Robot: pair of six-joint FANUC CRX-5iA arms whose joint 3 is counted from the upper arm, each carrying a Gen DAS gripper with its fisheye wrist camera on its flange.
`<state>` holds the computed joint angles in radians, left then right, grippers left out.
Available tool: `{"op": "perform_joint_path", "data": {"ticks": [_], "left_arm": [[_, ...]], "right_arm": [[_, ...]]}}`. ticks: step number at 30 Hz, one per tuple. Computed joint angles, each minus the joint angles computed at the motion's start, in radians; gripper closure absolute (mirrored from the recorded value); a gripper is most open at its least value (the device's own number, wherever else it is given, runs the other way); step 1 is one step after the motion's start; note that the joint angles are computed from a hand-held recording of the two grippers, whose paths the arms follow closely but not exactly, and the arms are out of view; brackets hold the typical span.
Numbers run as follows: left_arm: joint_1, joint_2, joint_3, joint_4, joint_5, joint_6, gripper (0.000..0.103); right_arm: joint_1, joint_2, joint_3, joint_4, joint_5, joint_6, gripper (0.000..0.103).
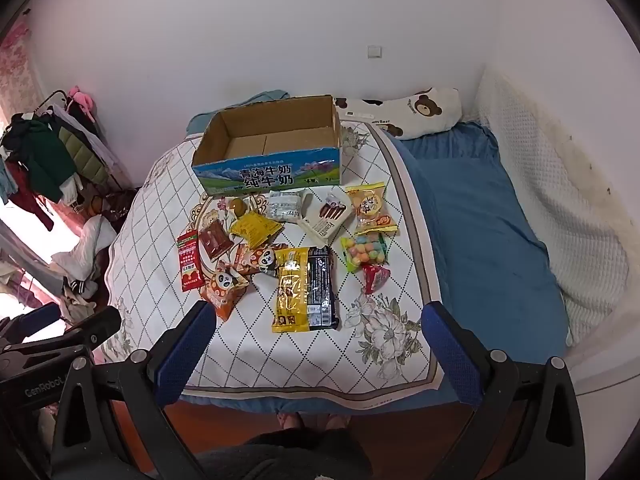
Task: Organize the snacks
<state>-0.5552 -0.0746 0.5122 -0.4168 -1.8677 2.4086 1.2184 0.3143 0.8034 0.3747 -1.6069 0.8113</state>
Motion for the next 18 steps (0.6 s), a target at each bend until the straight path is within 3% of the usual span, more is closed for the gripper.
{"op": "perform_joint_path", "data": {"ticks": [18], "left_arm": [[0.002, 0.001, 0.002, -0.001, -0.003, -0.007, 0.000]], "right_arm": [[0.008, 0.021, 0.021, -0.005, -0.001, -0.008, 0.000]]}}
